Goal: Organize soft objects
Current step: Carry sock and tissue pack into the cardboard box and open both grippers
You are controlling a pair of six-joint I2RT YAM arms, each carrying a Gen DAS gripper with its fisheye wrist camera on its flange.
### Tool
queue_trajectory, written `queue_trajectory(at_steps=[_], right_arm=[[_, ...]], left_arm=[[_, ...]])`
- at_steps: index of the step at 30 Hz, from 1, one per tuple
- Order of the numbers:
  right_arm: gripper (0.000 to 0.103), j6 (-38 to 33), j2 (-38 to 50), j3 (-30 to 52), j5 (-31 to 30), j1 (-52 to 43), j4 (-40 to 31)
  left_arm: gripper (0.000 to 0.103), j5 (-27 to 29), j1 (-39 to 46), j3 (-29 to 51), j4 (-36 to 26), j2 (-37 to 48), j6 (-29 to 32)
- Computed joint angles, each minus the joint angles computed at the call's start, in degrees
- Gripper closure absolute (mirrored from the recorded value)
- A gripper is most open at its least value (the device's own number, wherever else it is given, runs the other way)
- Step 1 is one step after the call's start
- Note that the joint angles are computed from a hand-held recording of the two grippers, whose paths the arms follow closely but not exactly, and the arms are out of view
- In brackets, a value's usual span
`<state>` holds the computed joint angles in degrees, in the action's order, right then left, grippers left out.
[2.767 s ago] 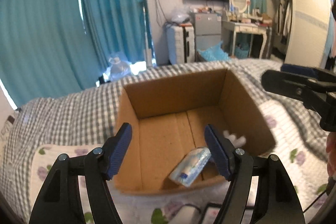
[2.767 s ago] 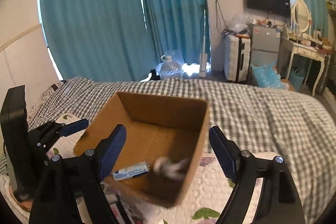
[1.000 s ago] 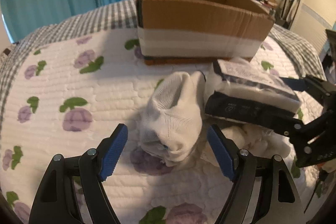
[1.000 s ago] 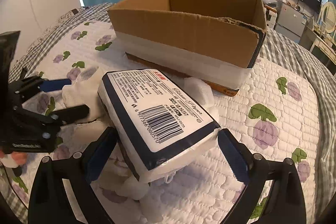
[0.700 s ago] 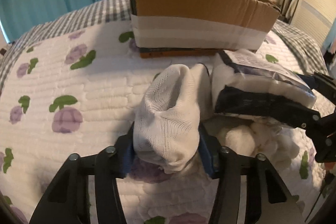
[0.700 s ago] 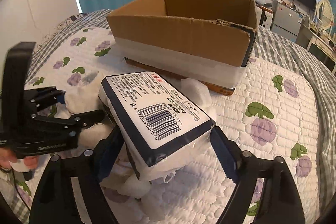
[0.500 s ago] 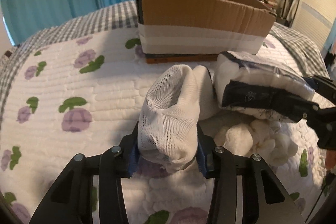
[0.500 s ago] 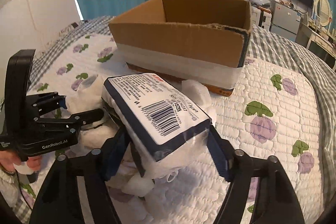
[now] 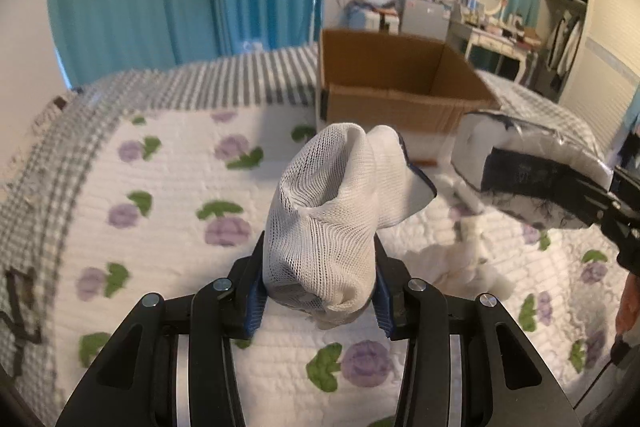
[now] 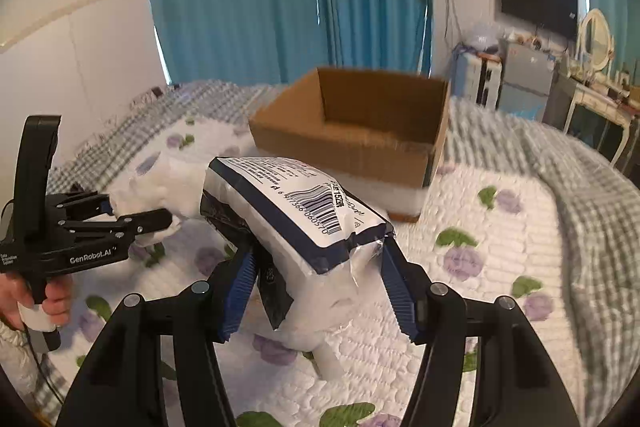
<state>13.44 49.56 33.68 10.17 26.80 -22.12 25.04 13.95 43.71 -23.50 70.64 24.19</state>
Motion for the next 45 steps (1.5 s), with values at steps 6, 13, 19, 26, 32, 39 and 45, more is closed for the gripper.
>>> queue_trajectory(at_steps=[6,13,19,26,32,39,45], right_arm=[[0.043,-0.41,-3.09,8.55,5.07,2.67,-7.24],[0.043,-4.99,0.63,18.26,4.6,-1.25,-8.8],[0.042,-9.33,10.13,24.27,-1.27,-10.45,-3.31],[0.042,-11.3,28.36,32.29,-6.79,-18.37,4.14],[0.042,-11.64,41.87,37.21,-12.63,-22.75,8.93],[0.037,-12.91,49.61,39.96,-15.06,-25.45,12.74],[0.022,-12.18,48.43,36.69,-15.02,-24.43,16.29]], left_arm=[[0.06,2.64,1.07,4.58,-5.43,-4.81,-0.62],[0.06,2.12,-1.91,12.57,-6.12,-2.05,-5.58],[0.06,-2.74,-8.37,20.27,-1.89,5.6,-9.81],[0.06,-10.29,-16.69,31.01,2.53,21.35,-11.29],[0.06,-10.81,-19.32,39.16,3.89,33.62,-12.66],[0.048,-8.7,-20.33,42.53,6.23,39.32,-14.01],[0.033,-8.58,-20.38,41.36,7.53,37.67,-14.93]])
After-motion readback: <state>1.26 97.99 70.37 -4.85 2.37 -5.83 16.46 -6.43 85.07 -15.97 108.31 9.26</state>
